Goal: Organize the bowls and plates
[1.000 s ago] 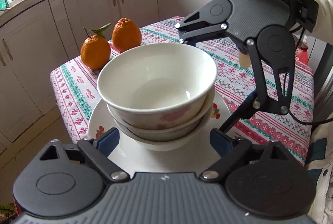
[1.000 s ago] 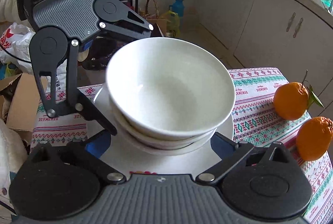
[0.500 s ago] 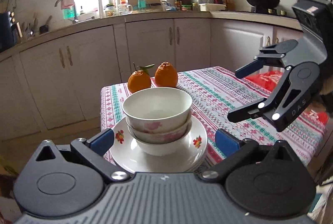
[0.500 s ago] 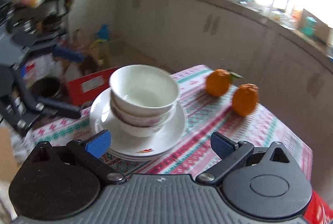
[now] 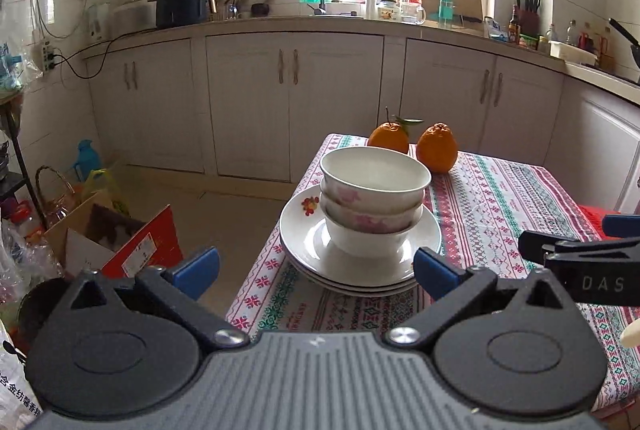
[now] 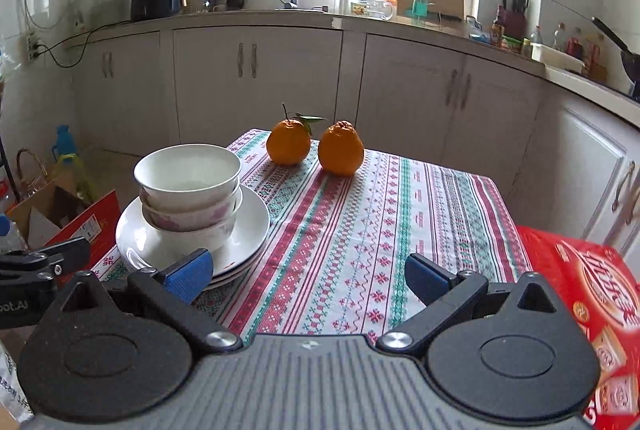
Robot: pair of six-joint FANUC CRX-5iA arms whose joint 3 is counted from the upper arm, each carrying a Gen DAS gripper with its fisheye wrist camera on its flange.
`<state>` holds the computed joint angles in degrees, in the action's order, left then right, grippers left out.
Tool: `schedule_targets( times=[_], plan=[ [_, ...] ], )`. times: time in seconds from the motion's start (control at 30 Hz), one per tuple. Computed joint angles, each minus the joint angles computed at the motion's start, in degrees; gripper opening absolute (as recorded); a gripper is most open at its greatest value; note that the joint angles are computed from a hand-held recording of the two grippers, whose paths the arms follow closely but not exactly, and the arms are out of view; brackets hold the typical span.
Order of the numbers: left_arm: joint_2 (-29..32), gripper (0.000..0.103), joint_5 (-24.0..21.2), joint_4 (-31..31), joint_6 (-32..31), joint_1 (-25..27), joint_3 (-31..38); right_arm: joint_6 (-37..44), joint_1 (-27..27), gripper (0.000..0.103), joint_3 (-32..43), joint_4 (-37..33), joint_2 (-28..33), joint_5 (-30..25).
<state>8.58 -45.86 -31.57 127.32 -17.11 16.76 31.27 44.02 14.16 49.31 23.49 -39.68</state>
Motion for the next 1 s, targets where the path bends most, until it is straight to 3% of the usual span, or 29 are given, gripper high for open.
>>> schedule_targets(
  times=[0.13,1.0],
  plan=[
    [0.2,0.102,-2.6,-4.4,2.1,-2.3,1.0,-1.3,0.8,0.103,-0.8,2.2,0.1,-1.4],
    [0.5,0.102,-4.1,-3.6,2.8,-2.5,1.7,-3.4,1.5,0.103,-1.0,4.9,0.3,-3.0]
  ],
)
